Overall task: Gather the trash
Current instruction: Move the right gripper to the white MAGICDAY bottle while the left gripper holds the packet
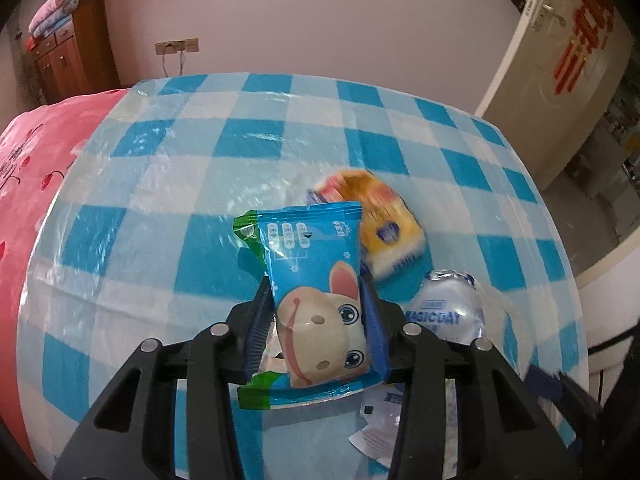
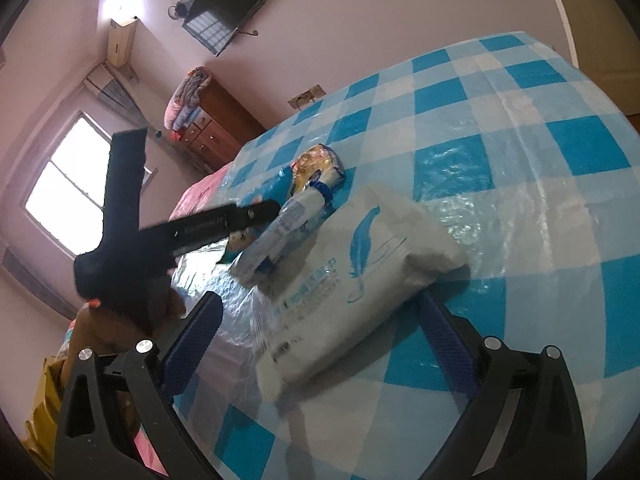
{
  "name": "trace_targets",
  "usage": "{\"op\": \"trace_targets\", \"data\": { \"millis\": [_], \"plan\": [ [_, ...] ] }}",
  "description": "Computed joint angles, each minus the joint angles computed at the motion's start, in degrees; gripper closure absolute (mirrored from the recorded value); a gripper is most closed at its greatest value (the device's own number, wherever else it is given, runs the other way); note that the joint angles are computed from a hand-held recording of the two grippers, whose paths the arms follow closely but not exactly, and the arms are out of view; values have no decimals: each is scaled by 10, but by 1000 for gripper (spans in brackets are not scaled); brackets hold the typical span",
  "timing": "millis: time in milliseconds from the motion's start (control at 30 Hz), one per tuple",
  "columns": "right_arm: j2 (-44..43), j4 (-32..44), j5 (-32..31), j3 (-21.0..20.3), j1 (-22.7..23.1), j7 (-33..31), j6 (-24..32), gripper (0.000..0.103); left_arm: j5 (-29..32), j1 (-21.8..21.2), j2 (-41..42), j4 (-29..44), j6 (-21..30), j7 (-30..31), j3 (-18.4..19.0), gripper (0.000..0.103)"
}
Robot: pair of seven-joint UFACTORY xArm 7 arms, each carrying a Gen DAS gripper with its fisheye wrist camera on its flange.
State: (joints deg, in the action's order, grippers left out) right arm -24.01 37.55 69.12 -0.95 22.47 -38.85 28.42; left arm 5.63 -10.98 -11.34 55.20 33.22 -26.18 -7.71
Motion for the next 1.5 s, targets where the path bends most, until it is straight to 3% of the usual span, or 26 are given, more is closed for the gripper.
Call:
{"op": "trace_targets", "data": {
  "millis": [300,500,633,867,1067,1267,1367,1500],
  "plan": [
    [10,9,-1,-1,-6,0,-10,7,-47,-30,-65,-64,-3,22,-8,59],
    [4,4,-28,10,-7,11,-34,7,-49,-33,-110,-104,-5,-2,-20,59],
    [-13,-8,-52,19,12,12,-75,7,-51,-30,-136,-130,-14,-19,-22,59],
    [-34,-15,-46,0,61,-9,-115,7,-54,-20,-192,-179,-32,-50,-25,60],
    [-39,-24,-111,5,96,14,-143,7,-60,-17,-237,-214,-31,-54,-16,60],
    [-30,-32,-182,16,113,81,-156,7,-71,-15,-281,-245,-25,-48,-3,61],
    [-22,-36,-226,24,114,118,-162,21,-76,-14,-302,-259,-22,-45,1,61],
    [-17,-42,-293,40,104,176,-175,21,-76,-8,-325,-270,-17,-40,2,63]
  ]
}}
